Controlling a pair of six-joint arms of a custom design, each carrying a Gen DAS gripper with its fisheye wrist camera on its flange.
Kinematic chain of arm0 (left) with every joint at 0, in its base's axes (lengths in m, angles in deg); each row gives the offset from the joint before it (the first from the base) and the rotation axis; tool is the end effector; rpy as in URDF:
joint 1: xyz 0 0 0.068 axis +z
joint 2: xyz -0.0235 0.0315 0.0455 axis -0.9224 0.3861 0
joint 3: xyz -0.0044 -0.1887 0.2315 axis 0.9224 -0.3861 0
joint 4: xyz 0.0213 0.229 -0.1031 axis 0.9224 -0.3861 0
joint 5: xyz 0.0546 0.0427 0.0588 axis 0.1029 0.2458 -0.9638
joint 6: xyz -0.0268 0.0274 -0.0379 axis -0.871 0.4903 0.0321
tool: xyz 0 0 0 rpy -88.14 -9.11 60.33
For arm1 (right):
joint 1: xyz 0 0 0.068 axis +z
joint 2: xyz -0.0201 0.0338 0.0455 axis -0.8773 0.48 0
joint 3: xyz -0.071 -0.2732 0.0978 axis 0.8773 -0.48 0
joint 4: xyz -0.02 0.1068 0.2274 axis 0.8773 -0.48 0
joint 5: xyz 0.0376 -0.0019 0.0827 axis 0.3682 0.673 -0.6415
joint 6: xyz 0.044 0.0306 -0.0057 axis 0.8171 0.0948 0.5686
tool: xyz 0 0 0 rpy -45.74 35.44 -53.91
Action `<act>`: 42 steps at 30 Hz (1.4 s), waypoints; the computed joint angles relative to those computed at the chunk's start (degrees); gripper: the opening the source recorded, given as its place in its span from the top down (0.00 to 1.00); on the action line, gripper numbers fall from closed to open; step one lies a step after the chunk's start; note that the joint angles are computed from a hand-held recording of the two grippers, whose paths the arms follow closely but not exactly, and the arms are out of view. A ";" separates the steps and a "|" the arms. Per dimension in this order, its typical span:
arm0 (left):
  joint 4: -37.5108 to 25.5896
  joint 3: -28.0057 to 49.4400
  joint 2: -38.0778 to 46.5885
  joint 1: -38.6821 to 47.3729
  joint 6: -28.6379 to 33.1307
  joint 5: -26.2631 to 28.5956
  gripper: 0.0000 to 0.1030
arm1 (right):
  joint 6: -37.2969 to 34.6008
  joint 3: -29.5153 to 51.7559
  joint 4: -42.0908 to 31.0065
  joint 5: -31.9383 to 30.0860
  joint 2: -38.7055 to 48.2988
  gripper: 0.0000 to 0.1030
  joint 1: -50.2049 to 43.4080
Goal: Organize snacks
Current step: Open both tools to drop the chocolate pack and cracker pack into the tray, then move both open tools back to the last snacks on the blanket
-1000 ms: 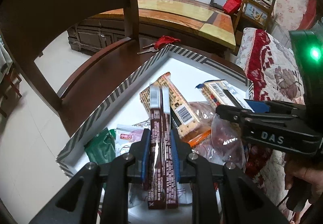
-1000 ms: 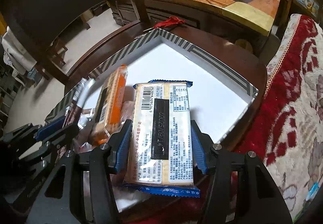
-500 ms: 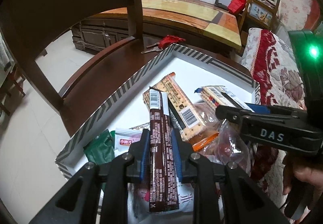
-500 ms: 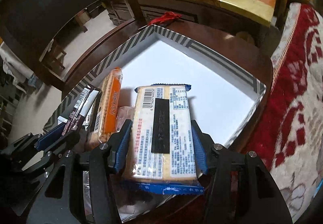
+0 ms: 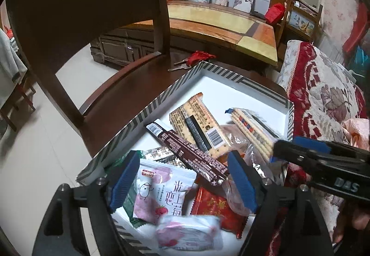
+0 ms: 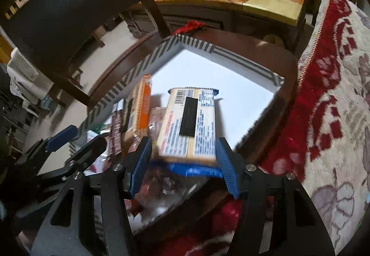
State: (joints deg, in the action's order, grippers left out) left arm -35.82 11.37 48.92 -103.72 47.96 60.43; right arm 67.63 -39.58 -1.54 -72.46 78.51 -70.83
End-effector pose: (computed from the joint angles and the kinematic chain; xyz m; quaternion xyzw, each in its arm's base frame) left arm 0.2067 -0.1357 0.0922 -0.0491 0.9426 -0.0072 0.3302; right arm 0.2584 -0.0252 0.1219 -0.1026 0.9455 0.2123 0.2247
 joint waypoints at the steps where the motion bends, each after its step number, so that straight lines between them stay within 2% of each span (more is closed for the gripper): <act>1: -0.54 -0.09 -0.60 -0.49 -0.54 -0.37 0.21 | -0.93 -0.63 -0.56 -0.45 -1.12 0.44 -0.92; 8: -3.93 0.48 -4.12 -5.80 -3.57 -3.20 0.17 | -8.84 -5.17 -5.91 -3.76 -9.35 0.44 -10.45; 16: -9.36 6.22 -3.72 -15.35 -6.20 -6.79 0.13 | -23.61 -5.32 -16.77 -7.70 -14.50 0.44 -27.59; 23: -12.56 13.77 1.38 -22.10 -6.80 -6.72 0.13 | -36.31 -1.44 -23.70 -8.94 -9.21 0.44 -43.45; 29: -13.65 20.74 6.83 -25.93 -5.80 -4.58 0.13 | -42.99 3.64 -25.06 -7.22 -0.86 0.44 -54.42; 35: -15.93 28.15 12.90 -28.42 -4.05 -1.72 0.13 | -43.91 11.78 -24.77 -6.00 8.76 0.44 -63.36; 41: -18.68 35.70 18.41 -29.27 -2.77 0.92 0.13 | -38.74 19.36 -19.17 -3.49 15.33 0.44 -65.78; 42: -19.23 36.84 19.22 -29.46 -2.41 1.15 0.13 | -37.99 20.00 -17.80 -2.97 16.10 0.40 -65.47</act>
State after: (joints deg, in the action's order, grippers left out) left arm -55.05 48.22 68.14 -133.18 45.56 61.58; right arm 29.64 -19.57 -19.35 -75.43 94.60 -136.30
